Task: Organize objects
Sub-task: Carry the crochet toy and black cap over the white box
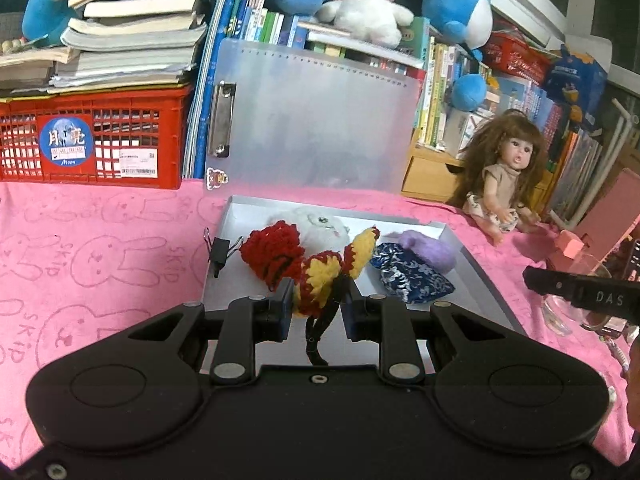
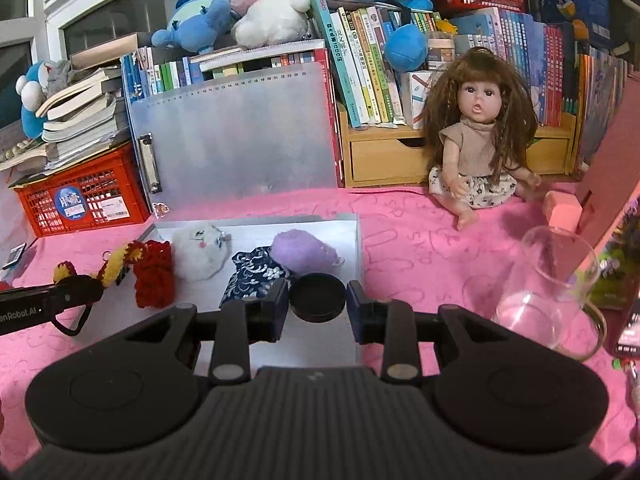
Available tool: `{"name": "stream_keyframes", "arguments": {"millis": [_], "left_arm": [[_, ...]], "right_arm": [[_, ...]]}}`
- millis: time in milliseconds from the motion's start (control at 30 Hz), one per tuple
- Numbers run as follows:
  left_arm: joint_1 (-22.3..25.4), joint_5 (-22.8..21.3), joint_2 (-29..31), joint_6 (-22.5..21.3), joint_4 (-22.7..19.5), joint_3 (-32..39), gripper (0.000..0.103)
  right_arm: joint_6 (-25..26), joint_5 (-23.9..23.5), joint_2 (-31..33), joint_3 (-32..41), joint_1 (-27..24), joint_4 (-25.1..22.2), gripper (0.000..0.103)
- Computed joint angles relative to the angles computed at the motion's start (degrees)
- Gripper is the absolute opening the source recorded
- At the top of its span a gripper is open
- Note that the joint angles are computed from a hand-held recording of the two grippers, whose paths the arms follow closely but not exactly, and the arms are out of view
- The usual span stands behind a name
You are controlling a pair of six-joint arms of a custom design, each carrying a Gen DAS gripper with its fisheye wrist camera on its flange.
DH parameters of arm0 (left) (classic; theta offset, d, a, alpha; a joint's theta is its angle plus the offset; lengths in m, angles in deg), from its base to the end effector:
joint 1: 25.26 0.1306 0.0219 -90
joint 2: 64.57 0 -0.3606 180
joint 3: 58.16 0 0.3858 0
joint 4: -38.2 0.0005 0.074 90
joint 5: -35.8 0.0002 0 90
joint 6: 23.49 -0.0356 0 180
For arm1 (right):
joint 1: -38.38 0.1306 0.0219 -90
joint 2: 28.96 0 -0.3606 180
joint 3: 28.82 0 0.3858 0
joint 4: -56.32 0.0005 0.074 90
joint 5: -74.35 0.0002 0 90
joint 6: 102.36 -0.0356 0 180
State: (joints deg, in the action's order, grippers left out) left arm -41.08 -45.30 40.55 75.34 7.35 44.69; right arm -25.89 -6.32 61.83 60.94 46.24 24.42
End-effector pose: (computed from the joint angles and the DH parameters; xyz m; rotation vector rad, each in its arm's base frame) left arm 0.5687 -0.1674 0.4036 0.2234 2.1587 -0.4155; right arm 0.5002 0.0627 0.4247 0.2002 2.1279 0.0443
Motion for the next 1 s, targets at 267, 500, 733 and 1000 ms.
{"name": "stream_keyframes", "arguments": {"millis": [267,500,733,1000], "left_arm": [[0.83,1.13,5.29,0.9,-2.89,4.89,0.023],[0.82,0.8,8.91,0.3,-5.13,8.35,0.023],[0.75,0.59,10.67,0.0,-6.5,10.25,0.023],[0.6,-0.32,12.86,0.29,-7.72,12.74,0.023]], "right_arm": [[1.06,-2.3,4.96,4.95,-1.2,-3.32,0.036],[1.35,-3.79,8.98,8.16,-1.53,-5.6,0.036],[1.15,-4.63,11.38,10.07,-1.79,-6.9,0.036],[0.12,-5.88,14.23,13.29,-2.43,-9.83,0.036]]}}
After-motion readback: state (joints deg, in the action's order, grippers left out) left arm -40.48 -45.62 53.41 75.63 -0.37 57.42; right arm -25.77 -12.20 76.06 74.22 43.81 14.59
